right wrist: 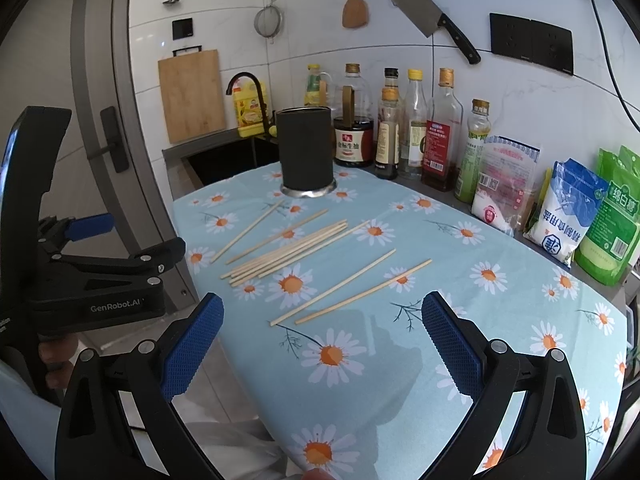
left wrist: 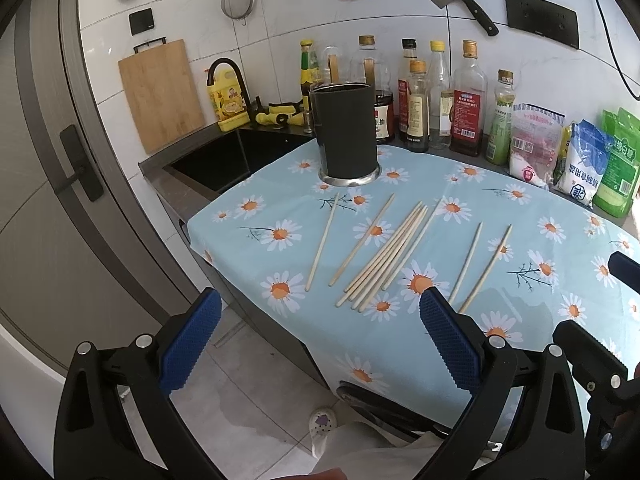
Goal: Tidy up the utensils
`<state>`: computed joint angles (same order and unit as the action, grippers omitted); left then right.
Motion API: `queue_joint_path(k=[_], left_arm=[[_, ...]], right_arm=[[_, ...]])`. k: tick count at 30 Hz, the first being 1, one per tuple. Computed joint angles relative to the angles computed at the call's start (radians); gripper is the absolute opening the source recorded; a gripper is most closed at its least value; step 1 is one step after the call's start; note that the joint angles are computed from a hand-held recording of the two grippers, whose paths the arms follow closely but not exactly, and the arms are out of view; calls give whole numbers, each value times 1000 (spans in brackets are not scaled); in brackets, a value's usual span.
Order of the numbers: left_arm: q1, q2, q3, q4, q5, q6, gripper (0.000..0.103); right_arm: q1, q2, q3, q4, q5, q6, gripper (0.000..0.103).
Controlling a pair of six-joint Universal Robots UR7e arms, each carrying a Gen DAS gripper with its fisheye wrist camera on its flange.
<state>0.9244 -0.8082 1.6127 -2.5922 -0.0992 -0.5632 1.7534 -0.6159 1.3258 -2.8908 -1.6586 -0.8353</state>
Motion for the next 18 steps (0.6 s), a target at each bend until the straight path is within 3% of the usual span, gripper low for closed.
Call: queue_joint_path(k=[13,18], left_arm=[[3,-5,-10,74,-3,-55,97],[5,9,-21,33,-8,-1,97]], right_arm=[[-4,-1,-2,12,5,-3,95],[-5,5,-17,27,4,1,95]])
